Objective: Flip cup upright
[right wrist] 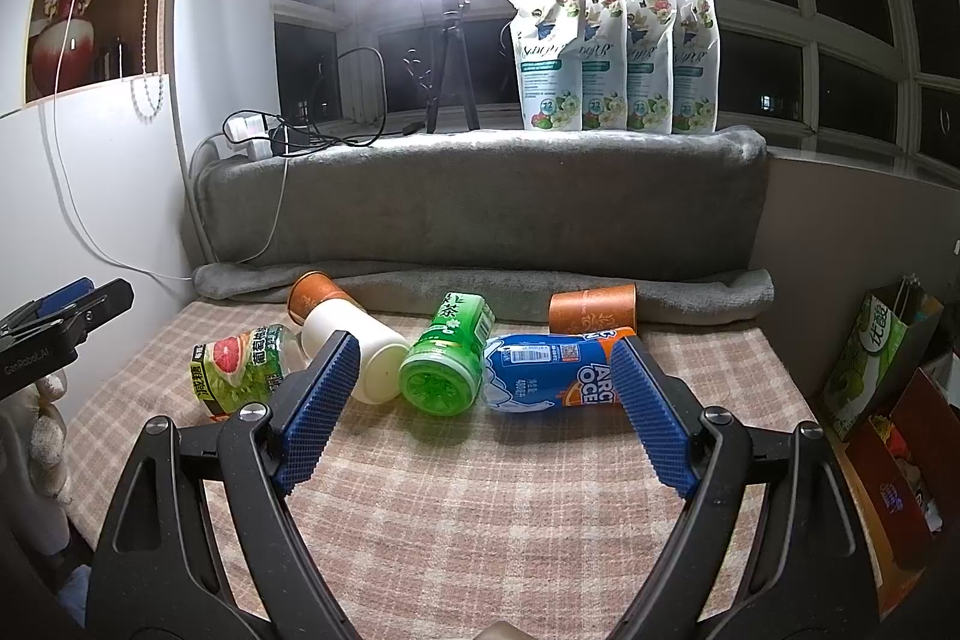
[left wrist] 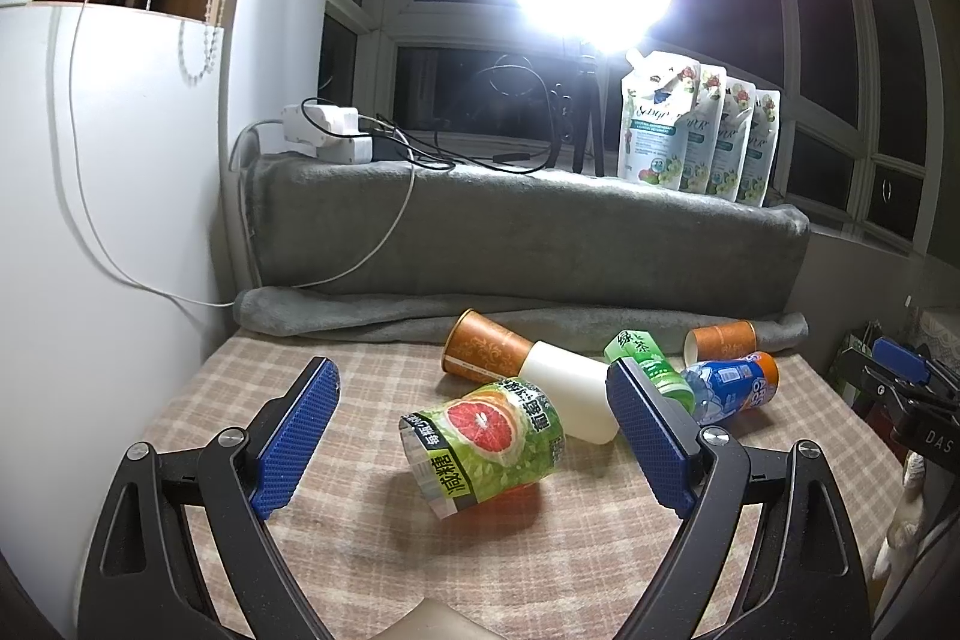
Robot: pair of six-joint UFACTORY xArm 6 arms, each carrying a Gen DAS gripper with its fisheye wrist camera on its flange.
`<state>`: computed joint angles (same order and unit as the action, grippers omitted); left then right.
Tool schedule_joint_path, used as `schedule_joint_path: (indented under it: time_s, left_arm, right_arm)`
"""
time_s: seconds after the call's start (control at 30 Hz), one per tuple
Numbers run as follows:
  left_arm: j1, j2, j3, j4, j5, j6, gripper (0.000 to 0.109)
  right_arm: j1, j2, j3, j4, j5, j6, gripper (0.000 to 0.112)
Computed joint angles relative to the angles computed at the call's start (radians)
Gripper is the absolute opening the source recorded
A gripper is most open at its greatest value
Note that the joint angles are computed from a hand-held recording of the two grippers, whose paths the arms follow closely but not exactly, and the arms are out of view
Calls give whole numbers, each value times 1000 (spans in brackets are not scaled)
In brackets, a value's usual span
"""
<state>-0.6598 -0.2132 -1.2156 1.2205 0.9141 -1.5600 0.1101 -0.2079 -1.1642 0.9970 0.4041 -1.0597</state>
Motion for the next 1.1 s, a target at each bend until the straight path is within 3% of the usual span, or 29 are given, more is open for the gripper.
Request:
schedule_joint_path:
  time_s: [0.63, 0.87, 1.1]
  left_arm:
    - [3, 5, 10, -9, -9, -2, 91]
    - [34, -10, 34, -64, -55, 3, 91]
    - [81, -34, 94, -244, -173, 71, 91]
  right_arm:
    - [7, 52, -49, -46, 55, 2, 88]
    - [14, 165, -193, -144, 188, 39, 88]
    - [45, 365, -470, -311, 394, 101, 88]
